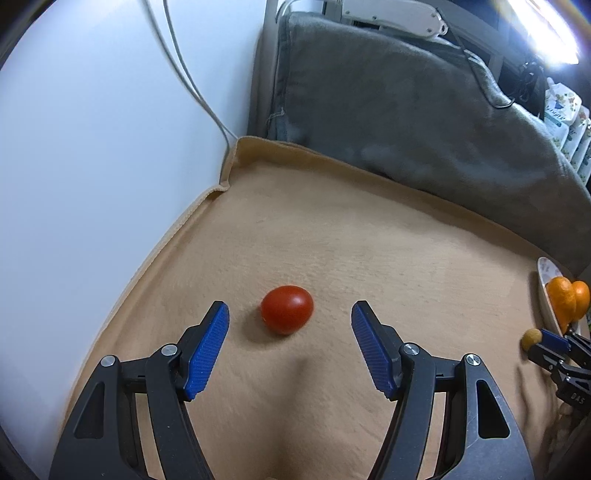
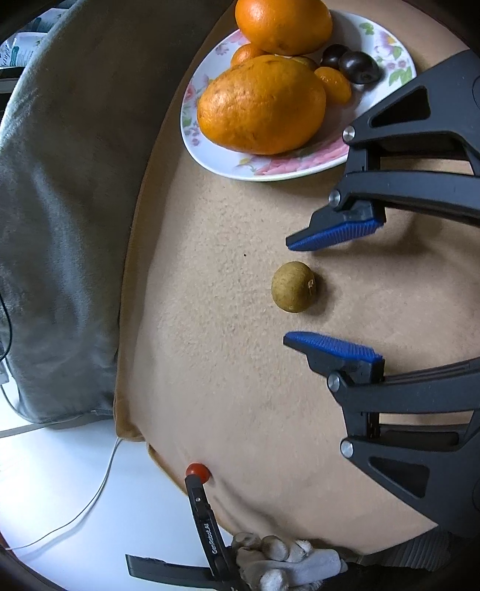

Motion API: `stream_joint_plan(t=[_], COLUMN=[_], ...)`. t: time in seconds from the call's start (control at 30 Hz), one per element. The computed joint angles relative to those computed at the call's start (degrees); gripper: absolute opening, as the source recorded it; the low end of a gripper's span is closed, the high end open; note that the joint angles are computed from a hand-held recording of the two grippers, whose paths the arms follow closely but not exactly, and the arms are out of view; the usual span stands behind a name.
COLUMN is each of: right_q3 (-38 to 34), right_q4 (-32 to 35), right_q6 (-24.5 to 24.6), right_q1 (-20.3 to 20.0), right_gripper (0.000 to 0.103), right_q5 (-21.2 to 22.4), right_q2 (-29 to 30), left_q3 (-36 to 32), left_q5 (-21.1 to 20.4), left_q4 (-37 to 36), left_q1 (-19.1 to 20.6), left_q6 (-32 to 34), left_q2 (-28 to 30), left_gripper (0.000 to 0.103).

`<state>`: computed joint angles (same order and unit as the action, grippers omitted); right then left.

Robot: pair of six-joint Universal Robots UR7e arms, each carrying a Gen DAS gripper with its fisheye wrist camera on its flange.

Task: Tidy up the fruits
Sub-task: 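Grasp the red tomato with the left tool while the right tool grasps the kiwi, then carry the tomato with the left tool while the right tool carries the kiwi to the plate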

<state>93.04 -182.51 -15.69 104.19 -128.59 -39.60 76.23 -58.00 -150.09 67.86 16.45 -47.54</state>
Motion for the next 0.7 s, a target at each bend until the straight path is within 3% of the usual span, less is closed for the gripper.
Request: stream_joint_plan(t=[0.2, 0.37, 0.43, 0.7], right_q3=[-0.59, -0.7, -0.81, -0.57], right_q4=[1.62, 1.71, 1.73, 1.0], right_q6=[0.19, 0.14, 0.19, -0.29], right_q1=[-0.21, -0.27, -0.28, -0.13], right_gripper=[0.035, 0.031, 0.031, 0.03], right_q5=[-0.06, 0.03, 0.12, 1.17], right_q2=[0.18, 0.19, 0.29, 0.12], left_q3=[-3.31, -4.0, -4.14, -3.08], left_q5=[0.49, 0.5, 0.25, 0.25], left_q4=[4.21, 4.57, 4.79, 3.17], left_q1=[1.08, 1.36, 1.42, 1.23], left_q6=[-1.77, -2.08, -1.76, -0.43], left_q2=[2.09, 2.42, 2.47, 1.96], left_gripper=[0.063, 0.045, 0.033, 0.032])
